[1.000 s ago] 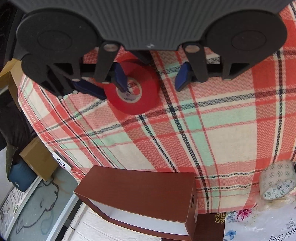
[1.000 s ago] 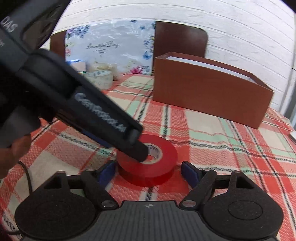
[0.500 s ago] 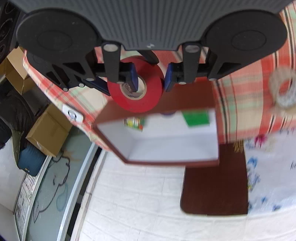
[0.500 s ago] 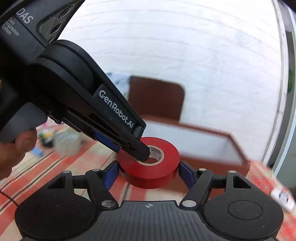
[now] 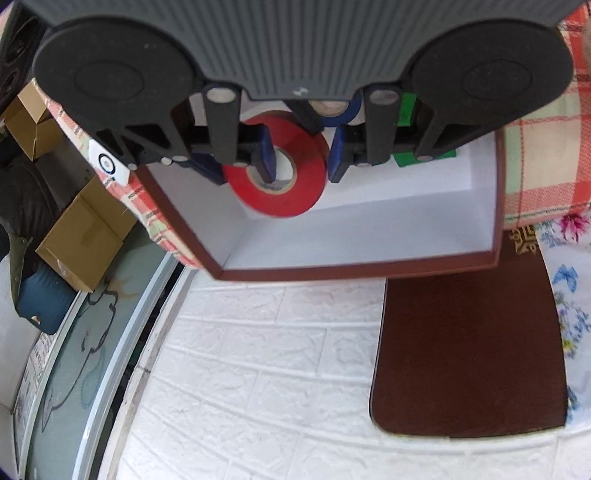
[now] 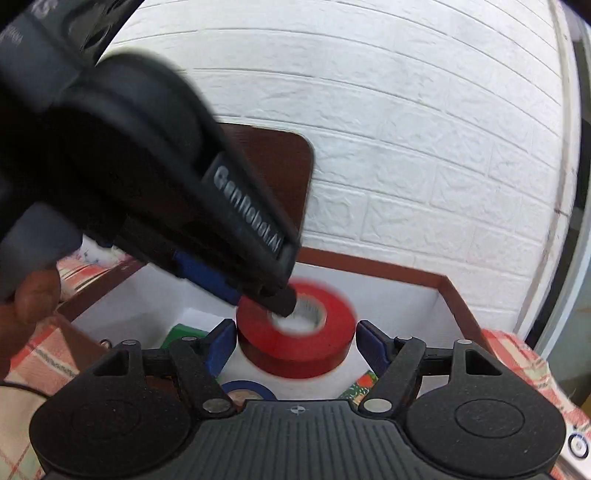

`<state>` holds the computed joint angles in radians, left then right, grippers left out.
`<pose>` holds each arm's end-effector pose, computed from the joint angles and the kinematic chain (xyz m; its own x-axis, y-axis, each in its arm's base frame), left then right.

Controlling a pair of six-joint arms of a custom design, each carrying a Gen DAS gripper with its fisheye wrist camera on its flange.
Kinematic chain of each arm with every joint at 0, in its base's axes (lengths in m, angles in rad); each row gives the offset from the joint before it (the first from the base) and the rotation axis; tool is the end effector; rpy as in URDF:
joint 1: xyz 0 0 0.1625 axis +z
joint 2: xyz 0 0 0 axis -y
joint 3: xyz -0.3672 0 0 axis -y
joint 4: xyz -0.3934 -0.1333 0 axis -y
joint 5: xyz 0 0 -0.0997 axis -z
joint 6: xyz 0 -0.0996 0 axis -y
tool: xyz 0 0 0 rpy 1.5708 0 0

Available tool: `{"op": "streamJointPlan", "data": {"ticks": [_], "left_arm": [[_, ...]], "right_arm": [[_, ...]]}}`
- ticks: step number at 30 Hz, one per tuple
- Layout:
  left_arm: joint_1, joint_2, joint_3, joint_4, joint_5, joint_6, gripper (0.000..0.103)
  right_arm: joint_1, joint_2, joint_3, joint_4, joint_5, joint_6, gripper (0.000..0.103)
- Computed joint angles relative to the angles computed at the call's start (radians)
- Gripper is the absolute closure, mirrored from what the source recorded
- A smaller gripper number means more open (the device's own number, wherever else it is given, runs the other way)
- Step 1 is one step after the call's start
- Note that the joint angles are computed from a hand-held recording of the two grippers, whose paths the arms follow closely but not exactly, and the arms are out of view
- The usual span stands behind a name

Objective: Organize objects
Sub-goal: 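Lower the red tape roll into the brown box and release, then withdraw the left tool and move toward the marker pen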

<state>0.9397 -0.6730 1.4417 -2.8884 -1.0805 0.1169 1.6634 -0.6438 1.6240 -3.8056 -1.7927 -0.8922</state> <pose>-0.2680 -0.6721 0.0950 -0.7927 0.4003 -0.4598 0.5999 0.6465 -0.4713 0.1697 -0.6231 0.1207 -0.5994 -0.1669 0.7828 -0.7892 0.2863 -0.5433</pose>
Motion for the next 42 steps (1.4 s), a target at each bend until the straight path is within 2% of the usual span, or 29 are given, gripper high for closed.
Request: {"op": "streamJointPlan", "data": {"ticks": [3,5,9,13,18,19,20,27,29,42], "left_arm": [[0.000,-0.026,0.045,-0.026,-0.020,-0.002,0.070],[-0.010,-0.059,0.100,-0.067,-0.012,0.001,0.070],[-0.038,-0.147,0.224,-0.127,0.006,-0.003,0.070],[-0.084,-0.211,0.330,-0.175,0.060,0.015,0.068],[-0.143,-0.284,0.454,-0.215,0.131,0.005,0.059],[-0.155,-0.297,0.477,-0.222,0.153,0.003,0.056],[-0.167,-0.311,0.504,-0.231,0.174,-0.001,0.054],[-0.234,-0.408,0.654,-0.262,0.292,-0.051,0.052],[-0.257,-0.426,0.695,-0.292,0.329,-0.046,0.047],[-0.343,-0.535,0.869,-0.337,0.471,-0.106,0.043]], "right_arm": [[-0.003,-0.020,0.038,-0.038,0.020,0.031,0.034],[-0.005,-0.028,0.054,-0.070,0.036,0.032,0.034],[0.000,-0.076,0.142,-0.107,0.055,0.088,0.034],[0.028,-0.111,0.234,-0.160,0.024,0.127,0.033],[0.044,-0.146,0.359,-0.225,-0.034,0.156,0.033],[0.072,-0.160,0.401,-0.243,-0.072,0.177,0.033],[0.072,-0.171,0.419,-0.244,-0.079,0.189,0.033],[0.072,-0.233,0.536,-0.305,-0.091,0.260,0.033],[0.081,-0.237,0.552,-0.336,-0.090,0.256,0.033],[0.153,-0.237,0.650,-0.456,-0.100,0.245,0.033]]}}
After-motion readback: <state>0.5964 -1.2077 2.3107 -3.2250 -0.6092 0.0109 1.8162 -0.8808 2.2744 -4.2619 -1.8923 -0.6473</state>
